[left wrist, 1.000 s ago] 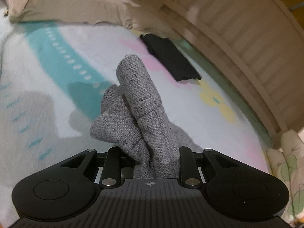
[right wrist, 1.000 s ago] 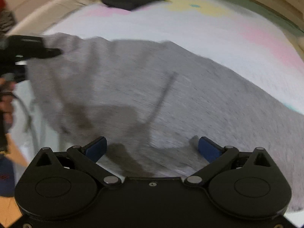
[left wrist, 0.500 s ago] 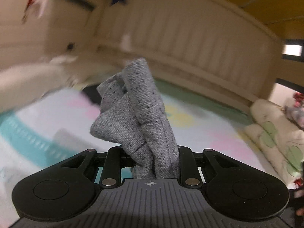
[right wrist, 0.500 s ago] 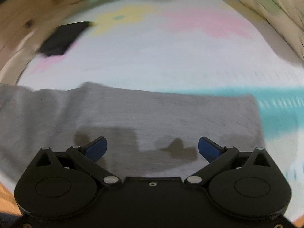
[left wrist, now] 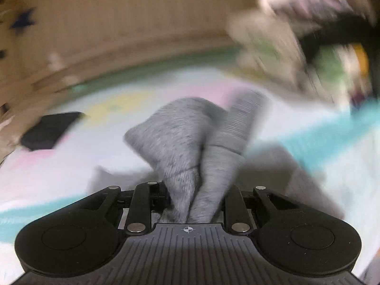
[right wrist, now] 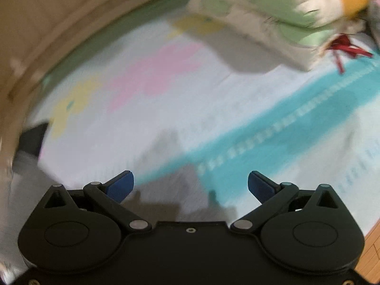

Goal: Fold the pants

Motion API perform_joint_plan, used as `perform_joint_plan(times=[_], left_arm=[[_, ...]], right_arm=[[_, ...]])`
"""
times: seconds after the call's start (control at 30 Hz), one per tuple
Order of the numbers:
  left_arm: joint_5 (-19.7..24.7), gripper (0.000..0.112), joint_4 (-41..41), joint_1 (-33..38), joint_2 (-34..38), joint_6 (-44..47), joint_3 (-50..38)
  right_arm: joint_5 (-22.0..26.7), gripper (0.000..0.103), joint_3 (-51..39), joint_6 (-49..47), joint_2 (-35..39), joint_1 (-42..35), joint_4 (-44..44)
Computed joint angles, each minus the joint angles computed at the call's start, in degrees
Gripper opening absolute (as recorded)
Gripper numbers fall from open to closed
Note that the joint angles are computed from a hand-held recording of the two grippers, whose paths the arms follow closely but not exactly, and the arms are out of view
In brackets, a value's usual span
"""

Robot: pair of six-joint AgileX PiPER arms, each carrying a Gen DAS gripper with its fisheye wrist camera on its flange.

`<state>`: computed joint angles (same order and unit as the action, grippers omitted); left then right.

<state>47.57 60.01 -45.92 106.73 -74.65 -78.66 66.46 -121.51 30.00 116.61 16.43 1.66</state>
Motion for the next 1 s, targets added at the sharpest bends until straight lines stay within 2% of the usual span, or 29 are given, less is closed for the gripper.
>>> perform_joint_plan(times=[0.07, 0.13, 0.2, 0.27, 0.33, 0.47, 0.53, 0.6, 0.67, 0.7, 0.73, 0.8, 0.83, 0.87, 0.93, 1.0], left_arm=[[2.7, 0.024, -2.7, -1.8, 6.4, 6.3, -5.5], [7.3, 0.029, -2.1, -4.0, 11.4, 7.6, -9.3], [11.2, 0.031, 2.8, -6.7, 12.9, 5.6, -8.5], [14.0, 0.033, 4.5, -8.5, 14.0, 8.3, -8.9], [13.2, 0.035, 4.5, -8.7, 13.5, 11.5, -8.7], [3.3, 0.045, -0.2, -6.1, 6.4, 12.2, -3.8], [-1.8, 0.045, 1.3, -5.8, 4.1, 10.8, -1.1], [-9.6, 0.045, 6.2, -5.4, 0.1, 6.4, 4.7], [-19.8, 0.045, 11.4, -3.4, -3.8, 0.5, 10.2], [-25.1, 0.045, 11.1, -1.9, -5.8, -0.9, 12.2], [-30.1, 0.045, 8.5, -0.2, -8.0, -0.5, 14.0], [-39.8, 0.045, -2.2, 4.3, -12.5, 5.8, 18.2], [-42.4, 0.045, -7.9, 6.2, -13.7, 9.9, 19.5], [-43.7, 0.045, -13.6, 8.2, -15.4, 14.3, 20.8], [-43.3, 0.046, -25.1, 11.8, -18.5, 24.1, 22.4], [-39.3, 0.046, -36.5, 15.5, -20.1, 33.7, 21.8]], right_arm=[[-2.7, 0.102, 2.5, 0.1, -1.2, -2.0, 0.3], [-2.7, 0.102, 2.2, 0.0, -1.4, -2.8, 0.8], [-3.2, 0.102, 2.6, -0.4, -1.8, -3.4, 0.8], [-3.4, 0.102, 1.9, -0.1, -1.7, -3.2, 0.3], [-1.6, 0.102, -0.4, -1.6, -0.9, -4.0, 2.8], [-0.1, 0.102, -1.8, -3.2, -0.3, -5.2, 7.0], [0.3, 0.102, -2.4, -3.7, -0.2, -5.4, 7.5], [0.6, 0.102, -3.0, -4.1, 0.0, -5.6, 7.6], [0.5, 0.102, -3.2, -4.4, -0.1, -6.2, 8.1], [0.3, 0.102, -3.1, -4.6, -0.2, -6.6, 8.6], [0.4, 0.102, -3.2, -4.6, -0.3, -6.7, 8.7], [1.1, 0.102, -3.6, -5.4, 0.0, -7.4, 9.6], [1.3, 0.102, -3.5, -5.9, 0.0, -7.5, 10.2], [1.1, 0.102, -2.7, -6.7, -0.2, -7.6, 11.0], [-1.3, 0.102, 1.1, -9.8, -1.6, -7.8, 13.7], [-2.9, 0.102, 4.2, -12.8, -2.2, -7.5, 16.4]])
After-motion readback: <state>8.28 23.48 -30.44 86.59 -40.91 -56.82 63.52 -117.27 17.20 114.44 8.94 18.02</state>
